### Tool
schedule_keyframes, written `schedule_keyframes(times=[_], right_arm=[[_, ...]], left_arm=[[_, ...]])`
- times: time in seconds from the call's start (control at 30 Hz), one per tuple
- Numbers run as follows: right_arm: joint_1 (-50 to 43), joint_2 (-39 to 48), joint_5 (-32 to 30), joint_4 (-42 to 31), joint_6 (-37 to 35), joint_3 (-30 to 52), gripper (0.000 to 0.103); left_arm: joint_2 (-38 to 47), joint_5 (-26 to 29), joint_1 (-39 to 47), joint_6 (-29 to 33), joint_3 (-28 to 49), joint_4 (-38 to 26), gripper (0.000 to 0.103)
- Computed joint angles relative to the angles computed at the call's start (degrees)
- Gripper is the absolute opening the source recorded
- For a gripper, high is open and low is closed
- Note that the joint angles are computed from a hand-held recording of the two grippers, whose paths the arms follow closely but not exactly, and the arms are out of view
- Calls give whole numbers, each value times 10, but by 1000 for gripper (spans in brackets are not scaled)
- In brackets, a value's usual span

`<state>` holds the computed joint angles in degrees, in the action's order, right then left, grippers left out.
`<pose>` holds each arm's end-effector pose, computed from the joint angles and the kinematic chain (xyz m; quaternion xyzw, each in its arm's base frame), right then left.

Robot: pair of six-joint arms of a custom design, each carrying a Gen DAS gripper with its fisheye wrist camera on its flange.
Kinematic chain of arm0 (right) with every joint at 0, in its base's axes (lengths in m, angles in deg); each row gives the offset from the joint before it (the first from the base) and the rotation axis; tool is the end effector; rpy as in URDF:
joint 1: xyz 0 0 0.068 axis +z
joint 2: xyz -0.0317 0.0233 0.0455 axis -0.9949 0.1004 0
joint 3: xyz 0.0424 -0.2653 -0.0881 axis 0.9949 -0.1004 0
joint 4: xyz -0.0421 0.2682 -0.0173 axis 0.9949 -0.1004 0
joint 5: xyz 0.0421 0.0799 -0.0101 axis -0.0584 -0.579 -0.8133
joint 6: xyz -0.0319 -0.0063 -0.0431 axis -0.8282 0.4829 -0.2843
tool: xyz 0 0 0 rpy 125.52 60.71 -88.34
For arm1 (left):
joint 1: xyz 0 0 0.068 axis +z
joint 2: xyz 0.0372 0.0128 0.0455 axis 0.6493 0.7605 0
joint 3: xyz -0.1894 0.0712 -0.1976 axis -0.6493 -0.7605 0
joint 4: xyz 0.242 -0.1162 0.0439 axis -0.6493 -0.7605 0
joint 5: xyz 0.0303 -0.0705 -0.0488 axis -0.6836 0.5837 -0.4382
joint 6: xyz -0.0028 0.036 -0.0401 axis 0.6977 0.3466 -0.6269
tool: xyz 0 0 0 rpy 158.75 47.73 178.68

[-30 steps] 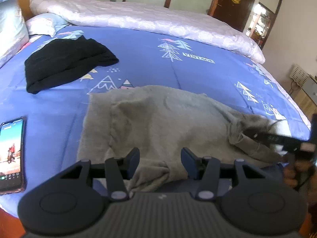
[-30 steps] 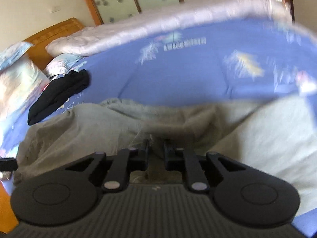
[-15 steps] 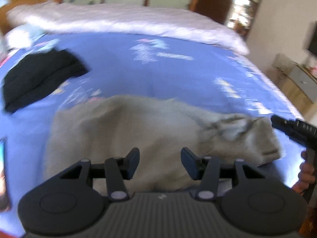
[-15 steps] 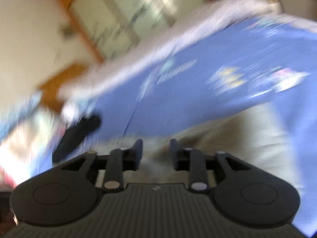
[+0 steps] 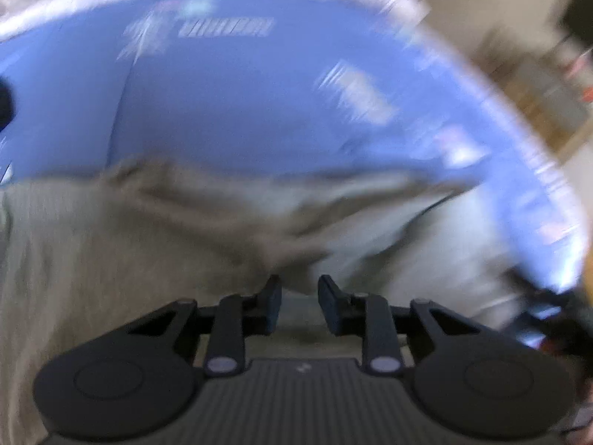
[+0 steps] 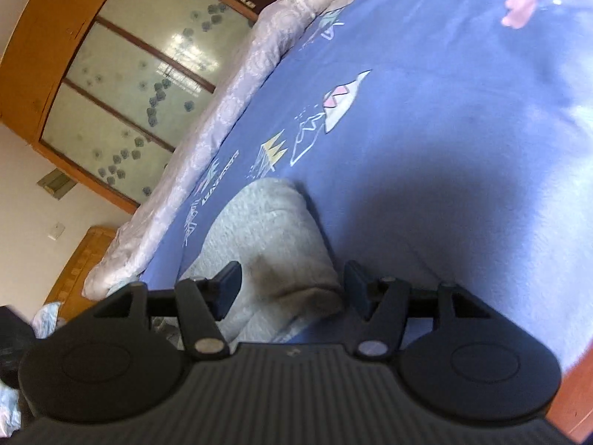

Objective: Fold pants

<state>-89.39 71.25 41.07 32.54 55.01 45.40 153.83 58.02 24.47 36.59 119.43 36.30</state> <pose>0.1764 -0.0038 0.1490 0.2989 0.7988 0.3184 0.4137 0.3760 -0.1160 0.1681 0.1521 0.9533 -0.1378 0.2217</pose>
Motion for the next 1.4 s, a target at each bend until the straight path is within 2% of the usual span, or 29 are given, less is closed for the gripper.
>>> schedule_keyframes(times=[0.03,0.07,0.1,0.13,0.2,0.23,0.27,0.3,0.33,0.4,0.47,0.53,0.6,0.63,0.67,0.7,0.77,0.8,0.87,0.93,0.97,1.0,1.13,1.27,1.4], right_arm=[[2,-15,-3,3,-13,-9,62],[10,-25,8,-21,-10,-5,56],[9,-7,5,-22,-24,-1,32],[9,1,-8,-27,-29,2,20],[26,-36,3,-40,-10,-2,17],[43,-56,12,-37,-5,-3,17],[65,-80,29,-47,-14,3,17],[95,-98,54,-64,-26,14,17],[131,-105,86,-74,-40,28,17],[214,-102,156,-86,-82,58,17],[323,-65,265,-92,-135,93,17],[413,-22,357,-98,-178,125,17],[473,8,410,-94,-191,142,17],[486,14,418,-94,-196,148,17],[499,19,425,-95,-202,153,17],[510,24,430,-97,-208,157,17],[533,31,440,-104,-218,167,17],[540,35,446,-112,-222,172,18],[546,37,443,-104,-224,172,26],[533,10,420,-87,-207,153,44],[528,3,417,-86,-202,150,59],[526,2,416,-88,-203,149,63],[493,31,341,-94,-186,157,66],[517,86,339,-109,-183,192,65],[528,135,326,-116,-197,229,65]], left_arm=[[-4,-2,1,6,-17,29,24],[-8,-7,-1,12,-24,40,24],[-10,-17,-5,17,-18,26,24],[-13,-33,-12,20,-8,6,24],[-24,-57,-22,11,17,-47,25],[-42,-40,-19,2,17,-55,27],[-63,-8,-13,-5,18,-61,38],[-82,17,-11,-11,20,-67,55],[-97,33,-11,-15,26,-73,62],[-122,46,-26,-17,34,-74,84],[-134,40,-47,-3,42,-77,90],[-125,-4,-75,8,54,-82,90],[-103,-46,-96,10,63,-80,85],[-91,-44,-96,8,68,-85,81],[-80,-35,-91,4,77,-98,64],[-66,-19,-83,-2,87,-112,38],[-51,26,-63,-16,92,-125,11],[-51,37,-52,-21,89,-123,10],[-58,60,-23,-26,77,-117,10],[-69,87,13,-21,72,-119,10],[-74,103,33,-16,71,-123,9],[-81,118,52,-9,71,-131,9],[-108,158,138,28,65,-148,9],[-110,193,236,63,83,-178,9],[-102,196,322,106,98,-187,9]])
